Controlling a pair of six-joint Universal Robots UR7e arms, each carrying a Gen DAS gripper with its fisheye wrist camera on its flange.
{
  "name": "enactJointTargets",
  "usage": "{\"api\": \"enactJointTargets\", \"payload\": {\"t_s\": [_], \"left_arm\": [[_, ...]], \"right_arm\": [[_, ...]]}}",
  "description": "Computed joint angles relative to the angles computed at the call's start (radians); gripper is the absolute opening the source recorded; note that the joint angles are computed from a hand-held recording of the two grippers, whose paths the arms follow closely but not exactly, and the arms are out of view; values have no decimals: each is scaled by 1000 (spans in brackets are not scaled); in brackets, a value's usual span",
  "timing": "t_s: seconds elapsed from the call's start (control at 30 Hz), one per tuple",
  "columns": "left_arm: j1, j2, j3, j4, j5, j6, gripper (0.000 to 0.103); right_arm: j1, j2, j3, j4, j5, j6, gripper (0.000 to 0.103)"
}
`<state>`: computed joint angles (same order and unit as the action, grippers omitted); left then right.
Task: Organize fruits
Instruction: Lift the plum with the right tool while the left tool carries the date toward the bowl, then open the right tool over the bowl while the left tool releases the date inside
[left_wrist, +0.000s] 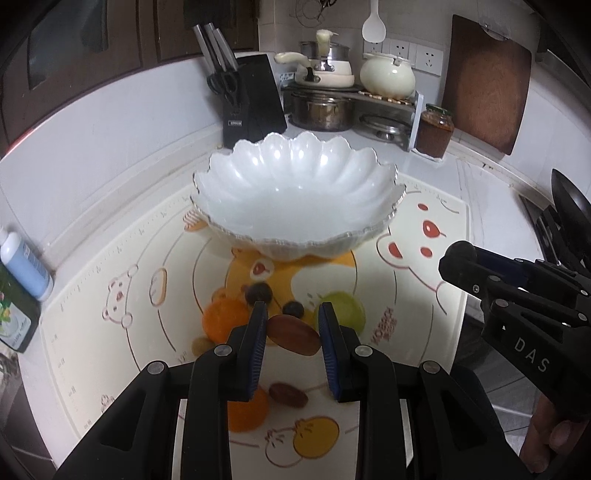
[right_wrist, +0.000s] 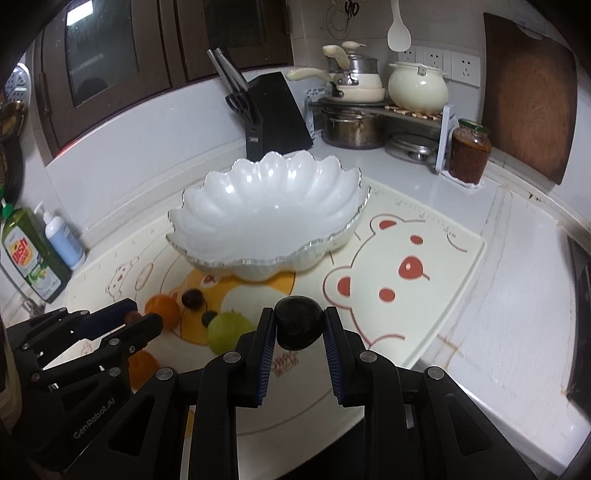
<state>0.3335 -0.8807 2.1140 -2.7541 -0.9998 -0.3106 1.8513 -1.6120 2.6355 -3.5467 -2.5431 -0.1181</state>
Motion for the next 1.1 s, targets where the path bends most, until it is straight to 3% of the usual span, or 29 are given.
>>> {"api": "enactJointTargets", "payload": {"t_s": [0.57, 1.1], "left_arm": [[59, 79, -166, -16, 27, 108, 28], [115, 176, -295, -29, 40, 196, 29]], "right_arm": [[-40, 18, -146, -5, 34, -137, 27], [-127, 47, -228, 36, 97, -183, 27]]}}
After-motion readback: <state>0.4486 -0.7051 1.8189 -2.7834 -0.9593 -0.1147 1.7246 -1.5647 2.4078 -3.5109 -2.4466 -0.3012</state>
